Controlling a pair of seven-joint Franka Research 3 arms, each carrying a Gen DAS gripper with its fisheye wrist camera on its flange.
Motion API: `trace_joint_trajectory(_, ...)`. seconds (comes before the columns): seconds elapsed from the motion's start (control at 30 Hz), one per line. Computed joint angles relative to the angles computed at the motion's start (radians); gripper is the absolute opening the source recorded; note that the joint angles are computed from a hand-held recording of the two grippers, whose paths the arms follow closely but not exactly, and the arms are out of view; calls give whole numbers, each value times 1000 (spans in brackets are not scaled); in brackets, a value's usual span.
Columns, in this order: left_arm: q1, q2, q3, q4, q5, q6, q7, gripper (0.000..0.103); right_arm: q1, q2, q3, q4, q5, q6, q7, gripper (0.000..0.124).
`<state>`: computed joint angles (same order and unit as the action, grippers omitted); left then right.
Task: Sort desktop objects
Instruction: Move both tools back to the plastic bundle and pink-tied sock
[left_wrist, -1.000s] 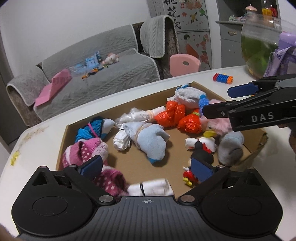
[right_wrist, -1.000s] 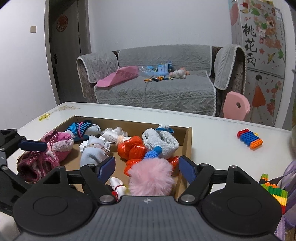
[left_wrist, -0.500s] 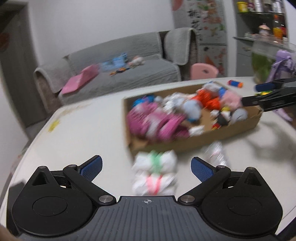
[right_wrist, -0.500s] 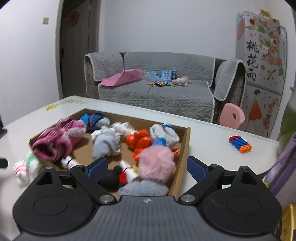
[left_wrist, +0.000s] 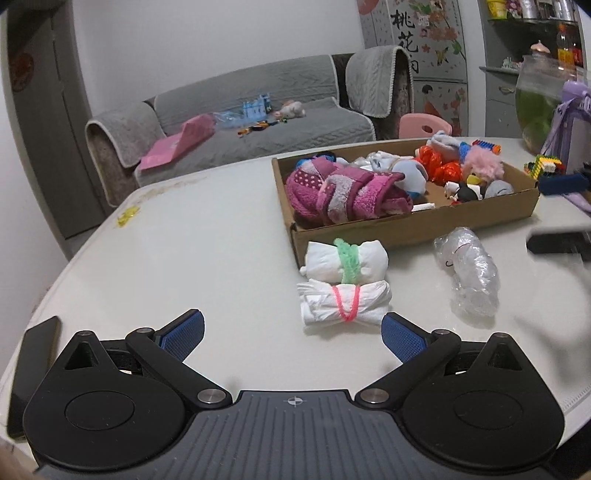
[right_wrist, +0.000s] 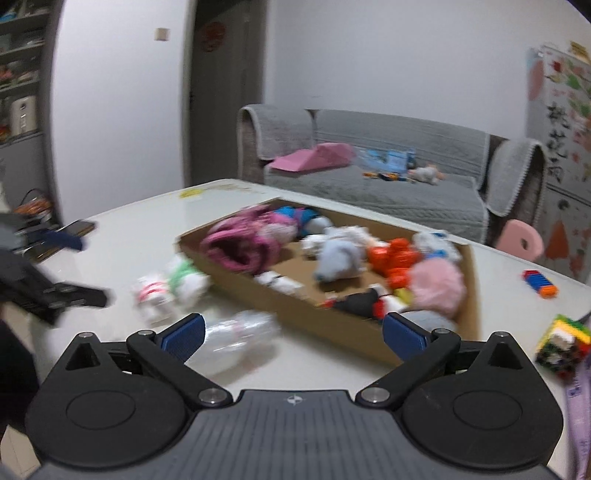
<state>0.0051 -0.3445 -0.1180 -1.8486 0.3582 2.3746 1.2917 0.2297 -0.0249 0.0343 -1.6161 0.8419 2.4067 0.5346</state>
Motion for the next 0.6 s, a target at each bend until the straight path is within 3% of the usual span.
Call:
trace_joint_trajectory(0.13, -6, 35, 3, 15, -20, 13, 2, 103, 16, -20, 10, -38, -24, -8, -38, 102)
trace_joint_trajectory(0.27, -7, 53, 6, 11, -26, 30, 9, 103, 27, -15, 9, -42, -19, -49, -157, 102)
trace_joint_trajectory(0.43, -5, 61, 14, 1, -44, 54, 10, 103, 12, 39, 0, 28, 18, -200, -315, 102)
trace_joint_trajectory(0.5, -4, 64, 15, -1, -47, 66, 12, 103, 1, 74, 5, 78, -1, -250, -302, 102)
trace_joint_trajectory(0.6, -1, 73, 15, 4, -46, 77, 19, 103, -10, 111, 15, 126, -20, -258, -260, 102)
